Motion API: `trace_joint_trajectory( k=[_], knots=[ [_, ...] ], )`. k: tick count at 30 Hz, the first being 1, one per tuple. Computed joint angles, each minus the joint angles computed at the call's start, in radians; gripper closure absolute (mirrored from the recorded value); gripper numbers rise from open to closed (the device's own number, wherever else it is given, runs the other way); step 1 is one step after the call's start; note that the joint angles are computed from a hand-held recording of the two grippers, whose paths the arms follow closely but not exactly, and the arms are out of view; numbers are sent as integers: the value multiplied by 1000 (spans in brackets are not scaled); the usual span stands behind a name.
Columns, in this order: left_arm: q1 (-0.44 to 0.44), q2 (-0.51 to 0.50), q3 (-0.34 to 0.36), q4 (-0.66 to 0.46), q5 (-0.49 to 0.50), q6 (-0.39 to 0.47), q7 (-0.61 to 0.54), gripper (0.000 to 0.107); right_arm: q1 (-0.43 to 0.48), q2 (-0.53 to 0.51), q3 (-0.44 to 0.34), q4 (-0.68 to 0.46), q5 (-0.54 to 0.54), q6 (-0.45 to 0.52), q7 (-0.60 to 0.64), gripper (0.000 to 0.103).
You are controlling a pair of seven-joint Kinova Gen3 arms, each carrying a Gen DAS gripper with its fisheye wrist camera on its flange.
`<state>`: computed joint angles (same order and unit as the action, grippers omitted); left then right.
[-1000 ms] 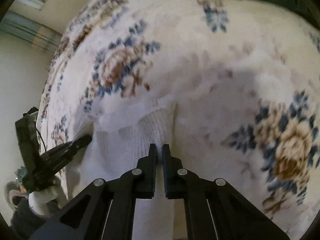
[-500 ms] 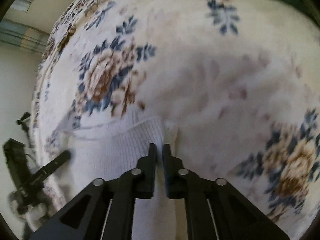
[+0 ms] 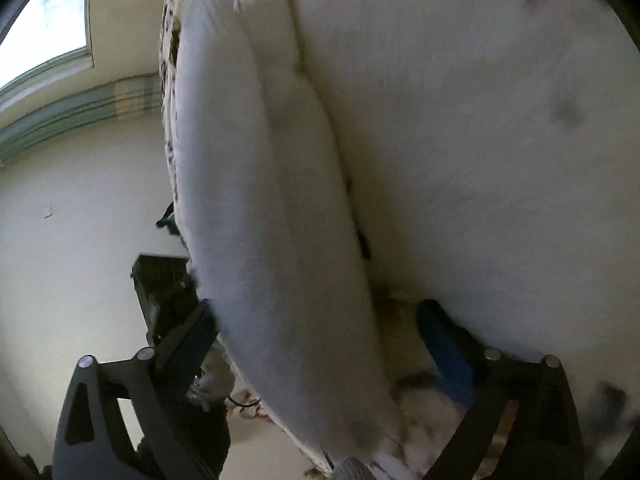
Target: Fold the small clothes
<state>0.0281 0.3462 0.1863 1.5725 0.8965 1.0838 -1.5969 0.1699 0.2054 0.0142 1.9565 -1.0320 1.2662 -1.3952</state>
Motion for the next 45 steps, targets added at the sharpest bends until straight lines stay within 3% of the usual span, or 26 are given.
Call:
trace_joint_trajectory(
  k=[2,3,4,5,6,11,16,19,21,25,27,29,33,36,39,41,43,45],
  knots=[
    [-1,-2,5,1,11,-3,-22,31,-8,30,-11,-4,-31,-14,17,0],
    [0,-7,9,2,14,-6,-39,56,0,34,-20,-3,-43,-18,21,1],
    [-3,-9,12,3,24,-3,-52,70,-11,35,-16,-11,-39,-23,16,2],
    [2,-15,9,4,28,-11,-49,75,-22,29,-18,-23,-24,-38,-2,17],
    [-1,-35,9,23,46,-34,-62,82,-18,26,-29,-28,-24,-40,-10,47],
    [-19,-135,-13,113,141,-61,-114,85,-58,-26,-30,-50,8,-50,-99,58],
    [-23,-301,-72,200,151,64,-71,85,-84,-160,7,6,-8,32,-110,59],
    [61,-423,-169,272,83,158,29,84,-89,-297,7,87,10,101,-171,59],
    [85,-510,-178,333,30,201,109,83,-127,-390,17,166,26,160,-245,59],
    [103,-585,-58,380,-133,243,208,70,-138,-556,-43,291,98,186,-377,55],
    [175,-604,-62,389,-188,204,275,65,-196,-571,-57,308,157,165,-426,47],
    [175,-629,-46,366,-232,189,356,62,-230,-582,-47,308,174,152,-460,40],
    [27,-648,94,227,-365,302,490,62,-257,-606,-44,206,261,194,-574,29],
    [-112,-720,200,160,-487,389,447,62,-272,-637,-56,119,339,226,-668,29],
    [-232,-730,306,158,-609,449,415,62,-297,-658,-78,26,431,259,-758,29],
    [-232,-712,316,218,-651,426,434,62,-281,-657,-116,-30,501,291,-768,29],
    [-158,-663,289,284,-683,369,470,62,-306,-627,-124,-64,531,281,-792,29],
    [-72,-627,243,328,-704,298,519,51,-337,-594,-103,-95,537,278,-798,29]
  ],
)
